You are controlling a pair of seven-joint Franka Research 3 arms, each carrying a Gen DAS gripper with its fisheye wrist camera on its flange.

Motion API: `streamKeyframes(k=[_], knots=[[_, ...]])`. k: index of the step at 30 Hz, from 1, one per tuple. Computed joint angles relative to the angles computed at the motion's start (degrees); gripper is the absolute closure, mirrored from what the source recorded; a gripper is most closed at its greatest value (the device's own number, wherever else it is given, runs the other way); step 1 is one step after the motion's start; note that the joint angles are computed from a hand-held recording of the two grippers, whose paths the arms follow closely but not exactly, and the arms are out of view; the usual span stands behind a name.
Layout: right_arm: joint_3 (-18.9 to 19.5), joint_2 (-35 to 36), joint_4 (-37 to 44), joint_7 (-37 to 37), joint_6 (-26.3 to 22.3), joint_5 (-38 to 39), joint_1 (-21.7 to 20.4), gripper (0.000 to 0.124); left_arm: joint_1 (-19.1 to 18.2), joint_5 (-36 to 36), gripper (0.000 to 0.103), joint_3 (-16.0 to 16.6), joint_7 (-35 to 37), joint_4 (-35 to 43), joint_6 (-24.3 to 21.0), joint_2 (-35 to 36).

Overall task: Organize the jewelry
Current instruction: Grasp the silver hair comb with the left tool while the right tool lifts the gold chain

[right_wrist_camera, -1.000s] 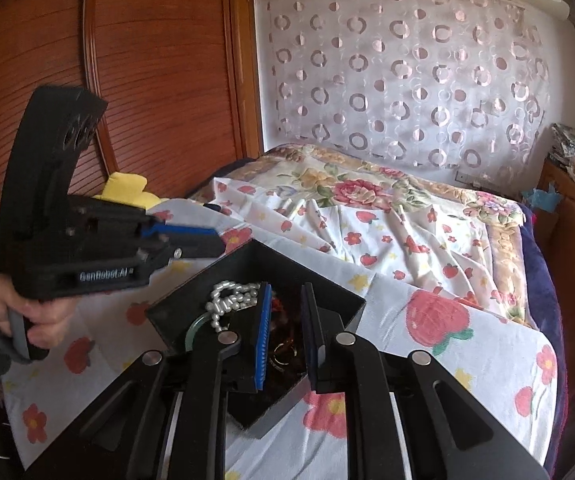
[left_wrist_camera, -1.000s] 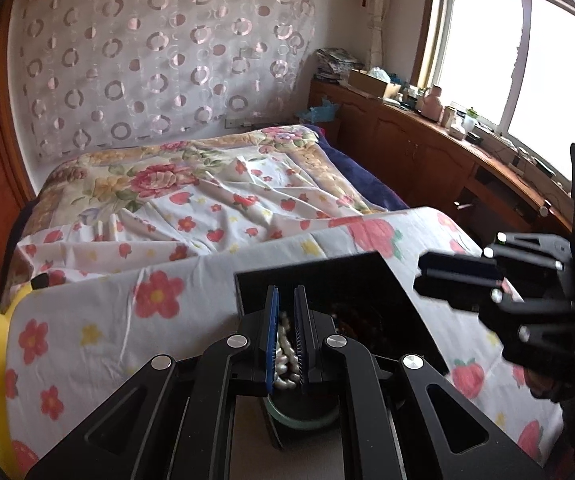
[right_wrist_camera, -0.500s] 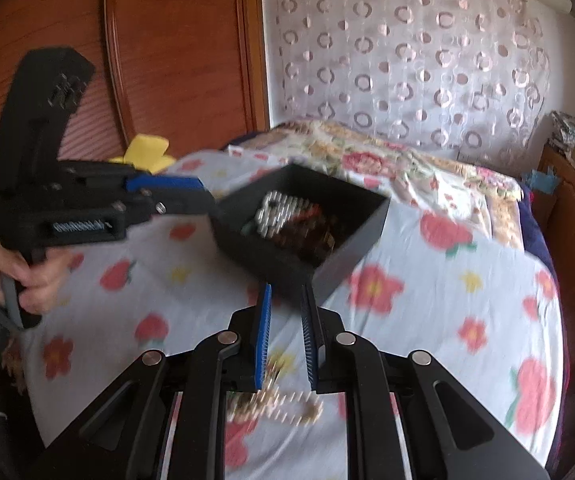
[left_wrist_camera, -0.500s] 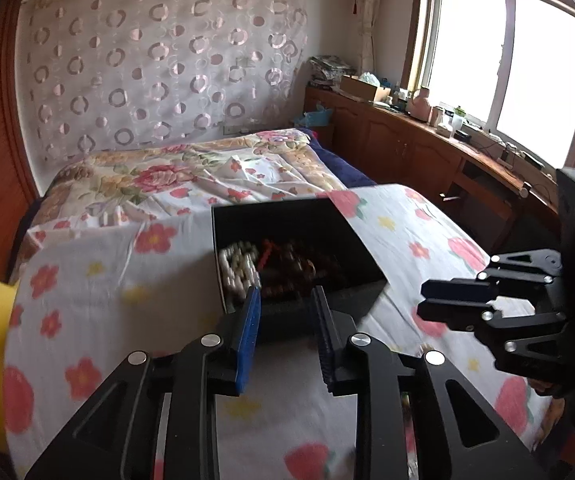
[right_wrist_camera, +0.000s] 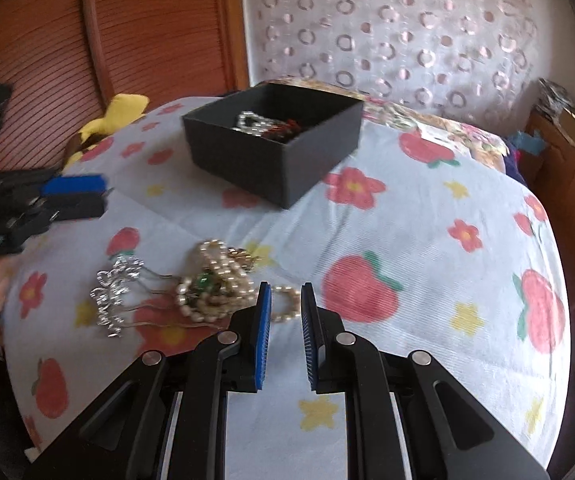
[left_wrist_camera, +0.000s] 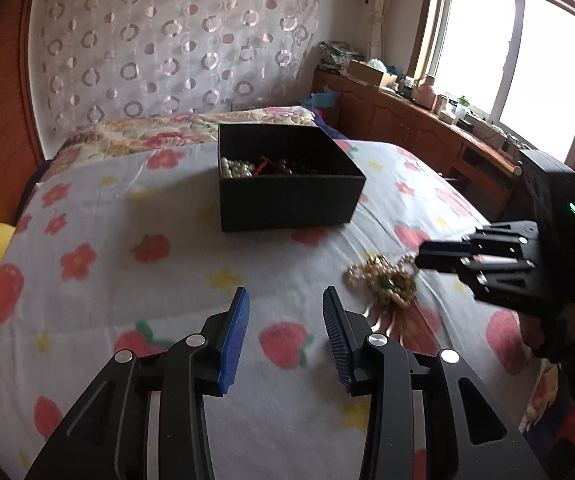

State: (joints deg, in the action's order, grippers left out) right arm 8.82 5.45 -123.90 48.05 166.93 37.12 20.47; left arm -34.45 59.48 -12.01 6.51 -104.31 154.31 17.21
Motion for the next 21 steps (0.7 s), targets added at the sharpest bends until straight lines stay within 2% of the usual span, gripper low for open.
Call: streamKeyframes(k=[6, 9, 10, 14, 18, 21], knots=[[-1.85, 1.97, 1.46, 8.63, -0.87, -10.69, 1.09, 0.107, -0.74, 0.54, 0.062, -0.41, -1.03, -0.74, -0.53, -0.41], [-1.93, 2.20, 1.91, 10.59, -1.66, -13.44, 0.94, 0.107, -1.14, 1.10, 0.061, -0.62, -1.76, -1.18, -0.72, -0.57], [-1.57, 2.05, 1.84, 9.91, -2.01, -13.23, 0.63, 0.119, -1.25, 1.19, 0.060, -0.71, -1.85, -1.18, -0.90, -0.52], [-2.24, 0.18, -1.20, 13.09, 1.52, -18.38, 1.44, 0.119, -1.50, 0.91, 0.060, -1.06, -1.69, -0.85, -1.02, 0.16], [-0.32, -5.01, -5.70, 4.64, 6.95, -6.91, 0.31, 0.119, -2.28, -0.21, 0.051, -1.34, 0.01, 0.57, -1.74, 1.37], [-1.60, -9.46, -8.33, -2.21, 10.73, 0.98, 2.42, 0.119, -2.86, -1.13, 0.050, -1.25, 1.50, 1.93, -2.01, 2.40]])
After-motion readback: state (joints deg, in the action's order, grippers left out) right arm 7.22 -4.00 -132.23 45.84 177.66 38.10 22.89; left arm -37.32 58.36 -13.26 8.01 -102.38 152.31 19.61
